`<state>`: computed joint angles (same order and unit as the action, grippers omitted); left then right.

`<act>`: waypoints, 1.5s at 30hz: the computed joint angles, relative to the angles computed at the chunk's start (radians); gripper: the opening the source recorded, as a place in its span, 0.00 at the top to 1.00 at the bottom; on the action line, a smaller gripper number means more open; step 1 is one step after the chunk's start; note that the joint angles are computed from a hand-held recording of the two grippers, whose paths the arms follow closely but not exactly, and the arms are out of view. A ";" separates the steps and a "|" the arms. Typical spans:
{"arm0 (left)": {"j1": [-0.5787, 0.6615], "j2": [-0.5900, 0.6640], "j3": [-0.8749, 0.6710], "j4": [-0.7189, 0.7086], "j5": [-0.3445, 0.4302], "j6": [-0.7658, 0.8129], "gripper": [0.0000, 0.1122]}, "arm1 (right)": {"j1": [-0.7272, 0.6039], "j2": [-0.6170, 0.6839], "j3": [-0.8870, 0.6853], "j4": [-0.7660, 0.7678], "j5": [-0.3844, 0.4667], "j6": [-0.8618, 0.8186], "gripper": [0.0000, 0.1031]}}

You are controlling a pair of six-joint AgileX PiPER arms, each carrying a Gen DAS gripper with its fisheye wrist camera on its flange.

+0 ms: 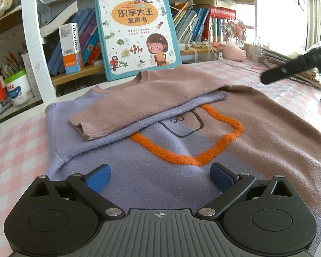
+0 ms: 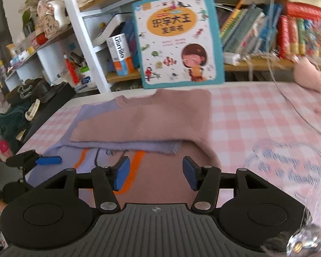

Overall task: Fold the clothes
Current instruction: 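Move both grippers to the hem edge of the folded sweater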

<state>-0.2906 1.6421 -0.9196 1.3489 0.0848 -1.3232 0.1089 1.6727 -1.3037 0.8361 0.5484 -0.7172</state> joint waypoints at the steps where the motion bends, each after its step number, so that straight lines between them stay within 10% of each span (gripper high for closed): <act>1: -0.013 -0.004 0.005 0.076 0.024 -0.077 0.10 | -0.010 -0.015 0.024 0.019 0.000 -0.020 0.49; 13: -0.194 -0.167 0.125 0.074 0.427 -0.167 0.10 | -0.138 -0.176 0.267 0.221 0.060 -0.202 0.44; 28: -0.370 -0.445 0.299 -0.113 0.710 -0.197 0.10 | -0.214 -0.382 0.639 0.618 0.061 -0.430 0.44; 35: -0.333 -0.500 0.362 -0.177 0.633 -0.195 0.10 | -0.130 -0.483 0.689 0.475 -0.103 -0.329 0.44; 45: -0.269 -0.477 0.398 -0.125 0.489 -0.296 0.11 | -0.117 -0.451 0.668 0.459 -0.122 -0.312 0.54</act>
<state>-0.5601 1.1651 -0.5217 1.2235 0.5738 -1.6194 -0.0077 1.2215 -0.6353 1.2949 0.4260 -1.0291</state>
